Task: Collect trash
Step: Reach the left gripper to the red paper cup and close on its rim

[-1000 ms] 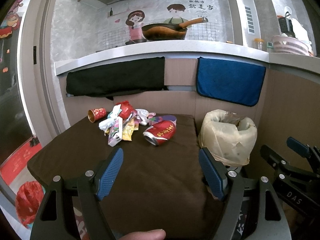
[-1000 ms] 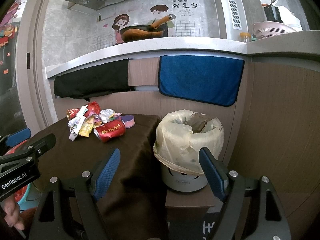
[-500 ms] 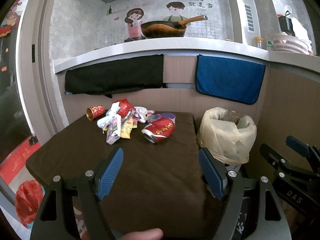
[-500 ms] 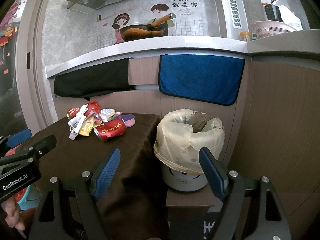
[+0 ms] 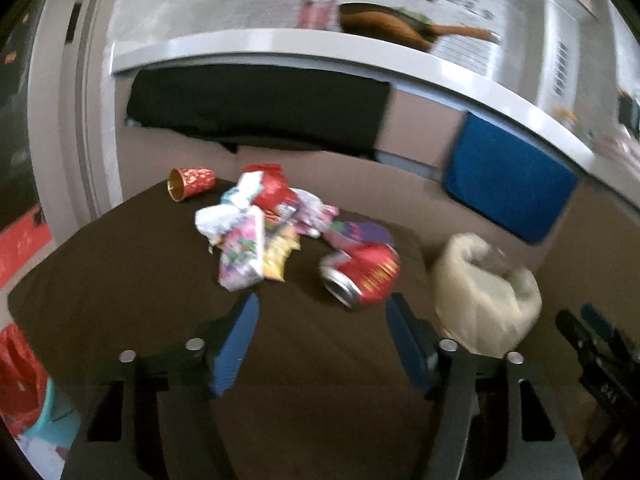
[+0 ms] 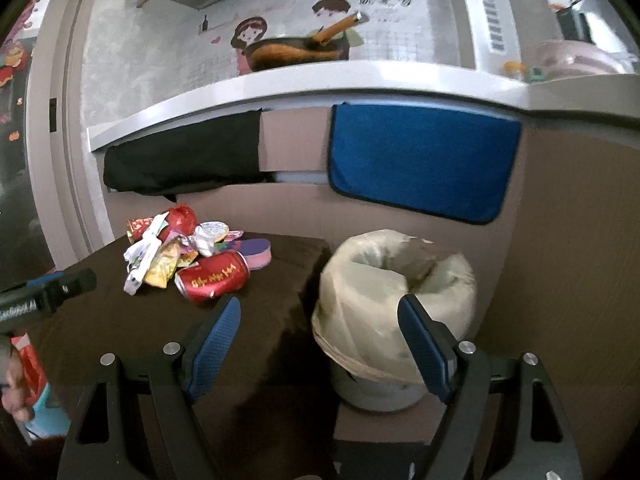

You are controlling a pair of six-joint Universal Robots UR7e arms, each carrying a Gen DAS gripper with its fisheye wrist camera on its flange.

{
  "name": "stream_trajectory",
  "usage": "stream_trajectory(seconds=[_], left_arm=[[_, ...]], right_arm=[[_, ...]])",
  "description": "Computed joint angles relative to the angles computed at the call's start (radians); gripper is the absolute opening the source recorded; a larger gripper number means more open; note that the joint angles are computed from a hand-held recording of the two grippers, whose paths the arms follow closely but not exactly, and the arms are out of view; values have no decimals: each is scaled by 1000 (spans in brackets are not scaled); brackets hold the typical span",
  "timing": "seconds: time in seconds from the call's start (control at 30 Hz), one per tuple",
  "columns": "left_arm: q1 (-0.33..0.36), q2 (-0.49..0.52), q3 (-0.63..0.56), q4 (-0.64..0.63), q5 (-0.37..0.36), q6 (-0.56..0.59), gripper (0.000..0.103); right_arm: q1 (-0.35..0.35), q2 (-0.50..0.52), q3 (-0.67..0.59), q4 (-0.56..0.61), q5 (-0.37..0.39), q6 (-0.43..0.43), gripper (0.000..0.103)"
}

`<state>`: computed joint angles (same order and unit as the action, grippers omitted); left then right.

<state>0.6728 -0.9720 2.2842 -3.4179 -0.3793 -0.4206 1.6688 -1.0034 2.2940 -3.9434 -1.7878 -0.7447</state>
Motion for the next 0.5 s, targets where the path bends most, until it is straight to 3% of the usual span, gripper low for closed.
stream_trajectory(seconds=[0.1, 0.2, 0.3, 0.4, 0.5], left_arm=[[101, -12, -45, -127, -73, 126, 62], [198, -24, -111, -126, -159, 187, 62], [290, -28, -209, -97, -239, 319, 58], [373, -14, -333, -93, -239, 487, 58], [448, -16, -426, -63, -260, 518, 58]], right_arm=[[12, 42, -83, 90, -9, 17, 79], [23, 96, -173, 192, -30, 31, 78], [30, 142, -262, 300, -50, 41, 78], [39, 184, -331, 363, -54, 38, 78], [53, 229, -393, 381, -65, 31, 78]])
